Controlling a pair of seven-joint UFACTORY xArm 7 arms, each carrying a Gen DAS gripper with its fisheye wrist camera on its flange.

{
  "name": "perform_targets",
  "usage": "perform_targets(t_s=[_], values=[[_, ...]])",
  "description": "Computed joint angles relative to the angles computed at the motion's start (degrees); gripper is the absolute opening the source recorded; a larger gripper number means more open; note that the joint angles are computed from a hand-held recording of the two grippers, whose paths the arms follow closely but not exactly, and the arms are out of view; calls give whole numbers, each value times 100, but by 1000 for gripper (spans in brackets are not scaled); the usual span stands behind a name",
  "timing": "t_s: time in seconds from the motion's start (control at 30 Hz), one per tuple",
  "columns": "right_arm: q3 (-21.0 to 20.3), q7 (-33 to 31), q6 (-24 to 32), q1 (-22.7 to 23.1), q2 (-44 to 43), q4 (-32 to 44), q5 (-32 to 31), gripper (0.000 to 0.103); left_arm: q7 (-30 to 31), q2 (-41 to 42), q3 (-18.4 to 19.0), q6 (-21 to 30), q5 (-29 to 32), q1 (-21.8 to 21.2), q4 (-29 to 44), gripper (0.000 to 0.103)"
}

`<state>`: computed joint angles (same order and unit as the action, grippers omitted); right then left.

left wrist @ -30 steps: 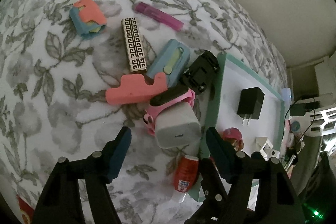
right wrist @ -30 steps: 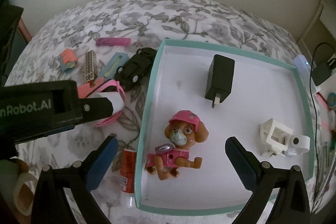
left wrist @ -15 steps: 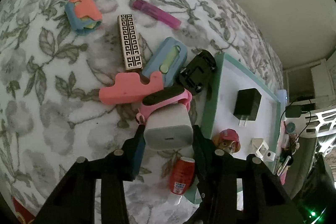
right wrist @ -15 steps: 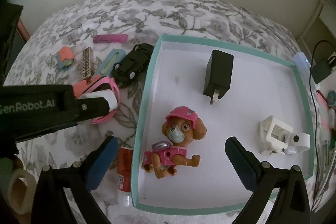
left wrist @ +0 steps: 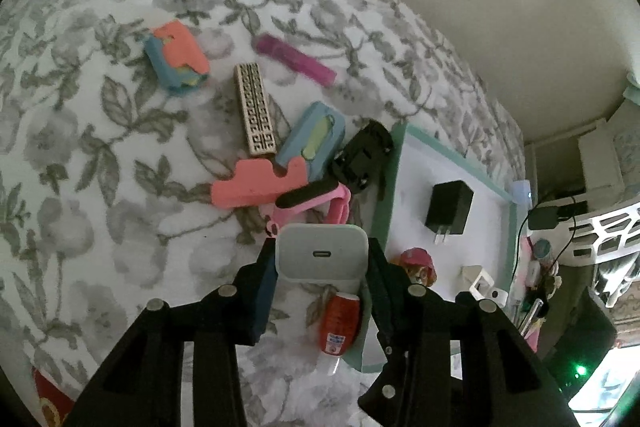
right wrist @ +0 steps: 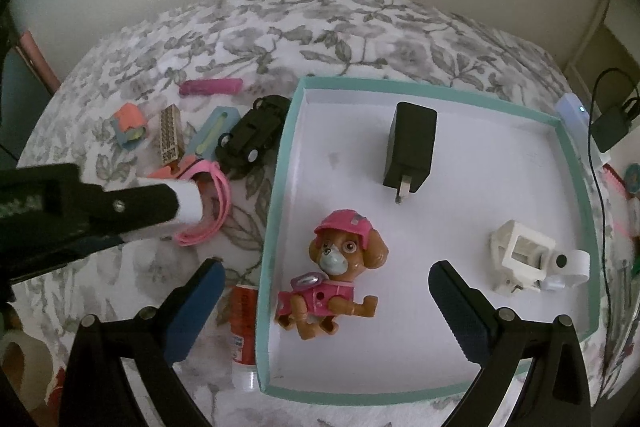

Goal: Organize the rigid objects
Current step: 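Lift the white cube charger with the left gripper while the right gripper grasps the red glue bottle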

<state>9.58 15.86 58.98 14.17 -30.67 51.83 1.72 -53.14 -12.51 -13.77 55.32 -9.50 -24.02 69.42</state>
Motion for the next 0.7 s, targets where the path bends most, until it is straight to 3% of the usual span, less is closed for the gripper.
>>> perform_targets(t_s=[0.23,0.7], values=[[-84,-127,66,109,-43,51,245,99,-269,-271,-25,196,274,96,-127,44],[-324,-494,765,436,-174,154,1403,83,-518,-924,-37,357,231,222,-656,44]])
